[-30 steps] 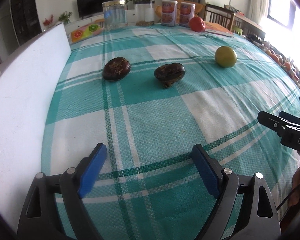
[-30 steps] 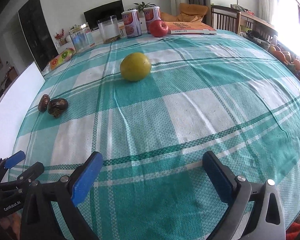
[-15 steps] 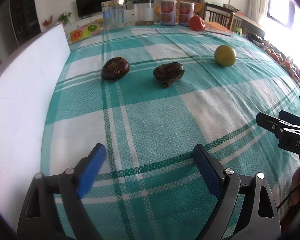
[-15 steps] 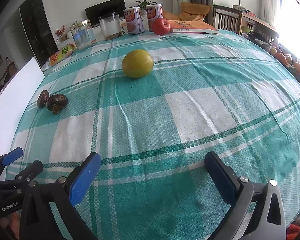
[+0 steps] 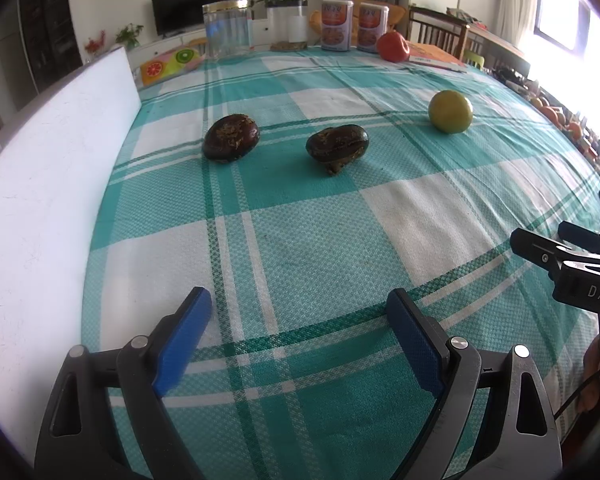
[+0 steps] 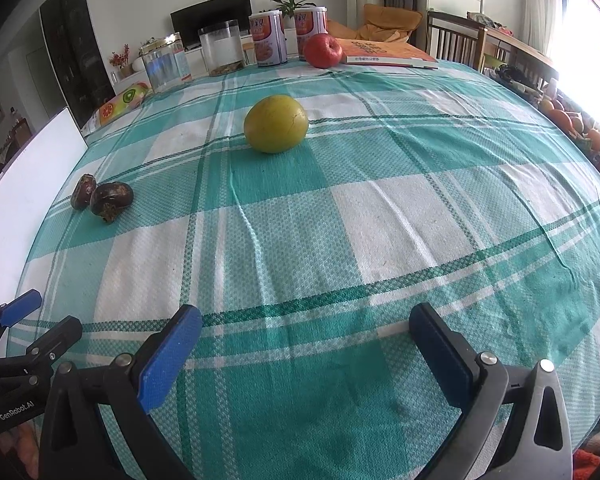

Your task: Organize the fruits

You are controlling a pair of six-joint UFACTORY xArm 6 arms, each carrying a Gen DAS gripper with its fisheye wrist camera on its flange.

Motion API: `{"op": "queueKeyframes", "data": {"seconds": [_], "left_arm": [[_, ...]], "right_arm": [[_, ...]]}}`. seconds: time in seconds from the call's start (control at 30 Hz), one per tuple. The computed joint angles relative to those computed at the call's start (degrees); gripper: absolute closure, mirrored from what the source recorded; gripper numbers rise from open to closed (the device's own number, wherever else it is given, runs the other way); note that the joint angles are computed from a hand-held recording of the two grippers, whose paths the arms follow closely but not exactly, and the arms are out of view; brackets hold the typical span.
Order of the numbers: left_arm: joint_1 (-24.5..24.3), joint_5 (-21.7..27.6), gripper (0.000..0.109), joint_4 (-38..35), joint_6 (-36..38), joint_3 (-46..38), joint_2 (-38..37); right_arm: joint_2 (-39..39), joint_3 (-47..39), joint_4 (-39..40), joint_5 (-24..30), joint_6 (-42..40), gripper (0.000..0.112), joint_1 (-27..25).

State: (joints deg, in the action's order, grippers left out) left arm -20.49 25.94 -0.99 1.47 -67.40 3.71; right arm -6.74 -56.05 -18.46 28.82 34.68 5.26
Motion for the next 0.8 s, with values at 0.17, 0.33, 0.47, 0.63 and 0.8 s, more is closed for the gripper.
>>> {"op": "queueKeyframes", "data": {"seconds": [0.17, 0.33, 0.47, 0.63, 0.8], "left_arm": [[0.0, 0.02, 0.018, 0.04, -0.04, -0.02, 0.0], [0.0, 0.01, 0.018, 0.02, -0.02, 0.0, -0.01], [0.0, 0.03, 0.018, 0.02, -0.02, 0.0, -0.02], [-0.01, 0.05, 0.018, 0.06, -0.05, -0.02, -0.02], [0.01, 0.06, 0.018, 0.01, 0.01, -0.03, -0.01]], "right_arm": [[-0.05, 0.02, -0.06, 0.13, -0.11, 0.009, -0.02], [0.16, -0.34, -0.69, 0.83, 0.06, 0.009, 0.14], [0.21, -0.46, -0.85, 1.03, 0.11, 0.009, 0.19], [0.4, -0.73, -1.13, 1.41, 0.1, 0.009, 0.27], [0.36, -0.66, -1.05, 1.31, 0.1, 0.009, 0.27]]}}
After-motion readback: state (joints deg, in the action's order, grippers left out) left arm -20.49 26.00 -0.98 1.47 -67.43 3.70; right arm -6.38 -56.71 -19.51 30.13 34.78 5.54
